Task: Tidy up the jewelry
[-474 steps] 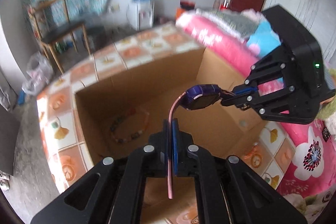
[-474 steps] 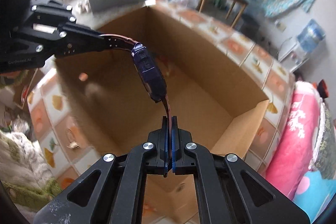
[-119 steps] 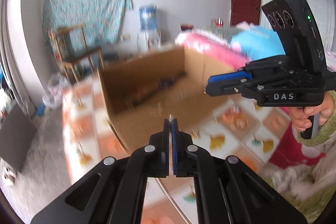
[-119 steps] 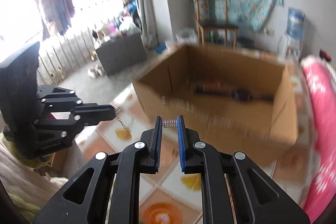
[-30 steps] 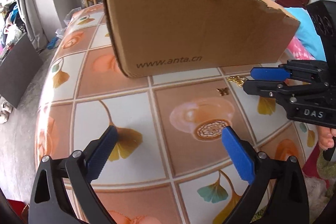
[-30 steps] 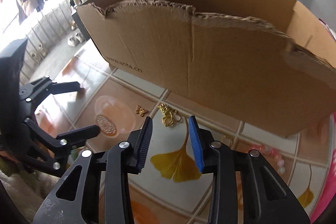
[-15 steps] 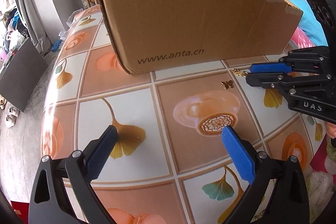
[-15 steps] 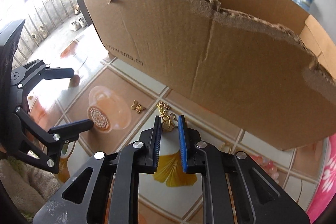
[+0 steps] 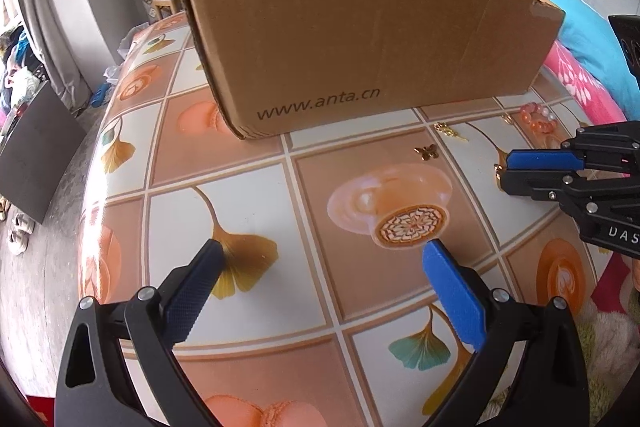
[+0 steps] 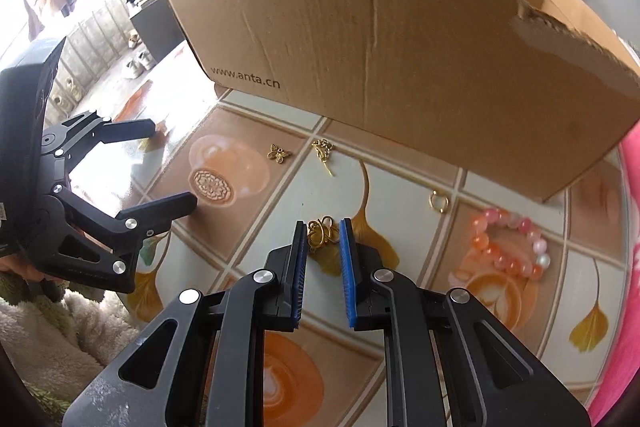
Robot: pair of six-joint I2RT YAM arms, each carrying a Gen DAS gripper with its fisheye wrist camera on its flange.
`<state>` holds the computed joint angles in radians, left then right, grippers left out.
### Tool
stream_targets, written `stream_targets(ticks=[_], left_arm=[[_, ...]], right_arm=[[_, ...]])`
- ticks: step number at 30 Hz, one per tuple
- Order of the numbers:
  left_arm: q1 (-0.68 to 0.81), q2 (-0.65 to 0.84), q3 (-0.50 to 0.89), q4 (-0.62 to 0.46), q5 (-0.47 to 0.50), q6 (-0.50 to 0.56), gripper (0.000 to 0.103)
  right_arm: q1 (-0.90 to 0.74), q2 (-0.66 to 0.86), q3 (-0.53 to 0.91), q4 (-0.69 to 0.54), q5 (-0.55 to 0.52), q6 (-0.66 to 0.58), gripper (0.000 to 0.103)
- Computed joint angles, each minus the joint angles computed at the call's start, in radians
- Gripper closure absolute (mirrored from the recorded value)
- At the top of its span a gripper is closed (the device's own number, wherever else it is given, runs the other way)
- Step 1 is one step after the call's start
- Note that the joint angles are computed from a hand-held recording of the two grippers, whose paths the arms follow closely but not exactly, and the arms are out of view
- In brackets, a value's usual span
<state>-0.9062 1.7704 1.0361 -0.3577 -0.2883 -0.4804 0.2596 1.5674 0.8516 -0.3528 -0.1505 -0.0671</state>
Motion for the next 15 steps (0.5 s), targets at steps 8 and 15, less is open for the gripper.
stream_targets(ticks=[8,15], left_arm=[[-0.007,-0.027,-0.017,0.138,0.018,0.067,0.015],[0.013,0.021,0.023,0.198,0.099,0.119,0.054]], right_arm=[[-0.040,-0.089,-0.099,0.042,-0.002,0.022,0.089],[-0.047,-0.117,-0.129,0.060,-0.005,0.041,0.089]])
